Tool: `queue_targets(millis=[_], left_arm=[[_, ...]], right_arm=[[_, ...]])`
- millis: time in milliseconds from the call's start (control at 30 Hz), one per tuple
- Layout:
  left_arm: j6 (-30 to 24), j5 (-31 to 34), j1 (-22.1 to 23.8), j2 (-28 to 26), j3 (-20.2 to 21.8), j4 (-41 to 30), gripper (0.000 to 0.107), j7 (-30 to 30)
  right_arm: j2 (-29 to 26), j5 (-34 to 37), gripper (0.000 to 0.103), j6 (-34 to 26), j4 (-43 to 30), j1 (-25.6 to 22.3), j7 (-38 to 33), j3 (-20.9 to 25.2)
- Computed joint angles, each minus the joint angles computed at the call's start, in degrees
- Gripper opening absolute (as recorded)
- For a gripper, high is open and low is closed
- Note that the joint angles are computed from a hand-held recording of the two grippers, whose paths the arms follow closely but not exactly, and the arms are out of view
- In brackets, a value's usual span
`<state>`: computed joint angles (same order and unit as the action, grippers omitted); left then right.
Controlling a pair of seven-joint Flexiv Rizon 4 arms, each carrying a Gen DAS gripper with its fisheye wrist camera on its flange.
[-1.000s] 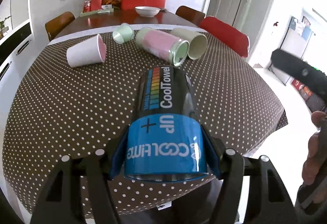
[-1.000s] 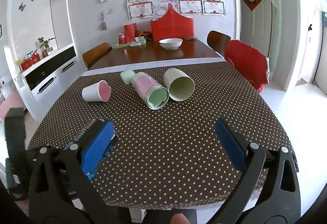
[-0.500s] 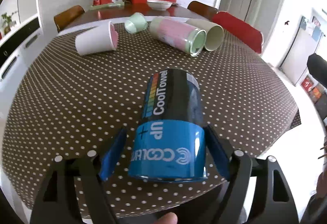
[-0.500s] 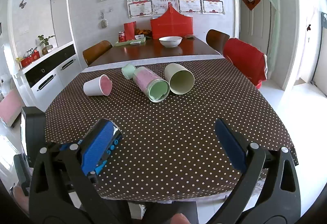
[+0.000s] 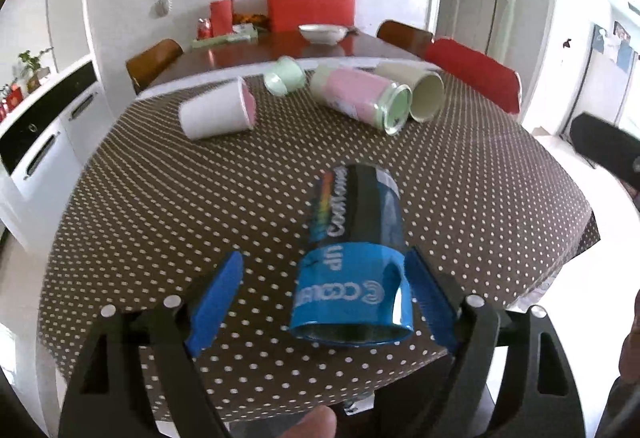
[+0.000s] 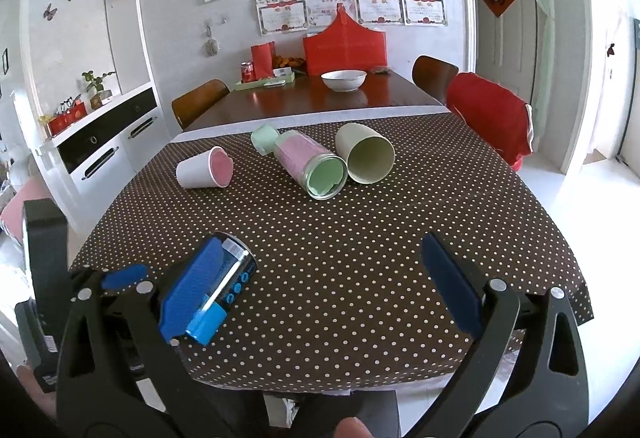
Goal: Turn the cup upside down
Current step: 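Grasp the can with the right gripper while the left gripper opens and releases it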
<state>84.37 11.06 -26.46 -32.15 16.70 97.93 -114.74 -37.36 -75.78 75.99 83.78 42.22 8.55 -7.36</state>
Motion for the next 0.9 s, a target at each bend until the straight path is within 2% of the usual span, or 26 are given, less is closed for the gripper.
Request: queue_targets(millis=[100,433,700,900], left_arm=[[1.2,1.7,-2.8,0.7,4.0,0.5,0.090,-3.0],[2.4,9.2,-10.6,4.1,15.0,1.8,0.090,-14.5],[1.2,18.8,-16.4,7.6,22.9,2.1,0.090,-26.6],[-0.5,25.6,-17.9,10.8,24.6,2.5,0.090,-33.5]], right_arm=[[-0.2,0.0,0.097,0.5,-0.4,0.1,0.0,0.1],[-1.2,6.1,0.097,2.3,-0.9,1.5,-4.3,0.1],[-0.1,5.1,0.097,3.0,-0.5,3.2,-3.3,-1.5],[-0.5,6.6,0.097,4.1,-1.4,3.0,-5.3,-0.2]])
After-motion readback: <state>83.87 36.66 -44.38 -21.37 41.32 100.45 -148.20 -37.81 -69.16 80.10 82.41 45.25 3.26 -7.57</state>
